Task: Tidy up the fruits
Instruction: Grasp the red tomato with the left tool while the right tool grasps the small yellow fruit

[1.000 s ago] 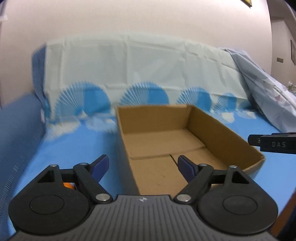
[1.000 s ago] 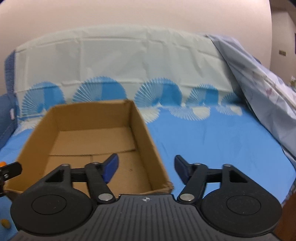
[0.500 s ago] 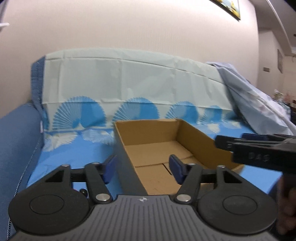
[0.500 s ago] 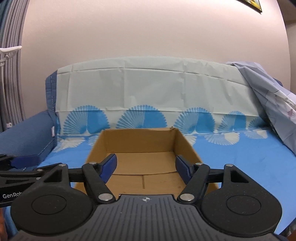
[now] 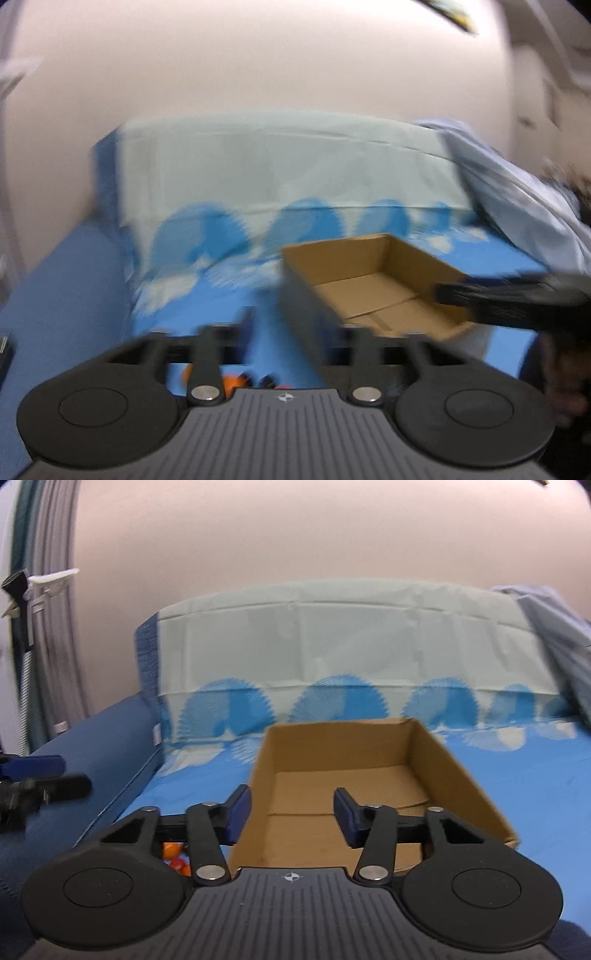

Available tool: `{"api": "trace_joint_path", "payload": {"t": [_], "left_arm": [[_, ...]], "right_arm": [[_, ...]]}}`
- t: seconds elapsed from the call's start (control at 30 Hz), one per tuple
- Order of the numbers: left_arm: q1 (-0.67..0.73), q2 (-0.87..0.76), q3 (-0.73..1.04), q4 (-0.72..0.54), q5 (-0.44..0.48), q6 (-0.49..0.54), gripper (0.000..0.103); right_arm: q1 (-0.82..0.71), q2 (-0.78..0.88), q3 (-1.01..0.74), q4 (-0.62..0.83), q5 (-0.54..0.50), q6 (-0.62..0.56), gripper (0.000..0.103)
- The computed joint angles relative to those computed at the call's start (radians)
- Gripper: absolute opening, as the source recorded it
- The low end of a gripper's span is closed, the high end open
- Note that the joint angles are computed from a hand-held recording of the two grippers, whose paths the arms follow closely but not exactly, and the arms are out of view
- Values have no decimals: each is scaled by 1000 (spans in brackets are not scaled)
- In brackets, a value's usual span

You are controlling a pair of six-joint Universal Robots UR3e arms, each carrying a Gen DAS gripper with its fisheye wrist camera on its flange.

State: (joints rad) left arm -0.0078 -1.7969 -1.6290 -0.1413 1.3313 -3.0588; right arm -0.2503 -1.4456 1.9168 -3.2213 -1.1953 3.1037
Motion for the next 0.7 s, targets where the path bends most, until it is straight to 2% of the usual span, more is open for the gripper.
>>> {"api": "trace_joint_path", "payload": {"t": [0.03,0.07,0.17,0.27,0.4,0.5,0.63,0.7], "left_arm": [[46,5,-10,-31,-26,-41,8],[80,1,-7,-65,-41,-64,8],[131,-33,0,-183,-61,-90,8],[151,-78,81,-308,-110,-69,8],[163,-156,220,-514,-153,-35,11],[154,-226,331,-665,-144,-6,17],[140,-304,446,-796,-102,-23,41],[139,-333,497,-851,-91,-32,41]], "right_arm": [[7,3,-6,18,15,-13,44],[17,10,-16,34,22,-23,41],[35,13,-31,115,85,-84,40],[74,32,-66,216,121,-171,41],[166,100,-116,264,67,-254,41],[217,164,-166,313,41,-298,42],[268,245,-249,418,5,-339,47],[280,264,-266,451,2,-343,50]]}}
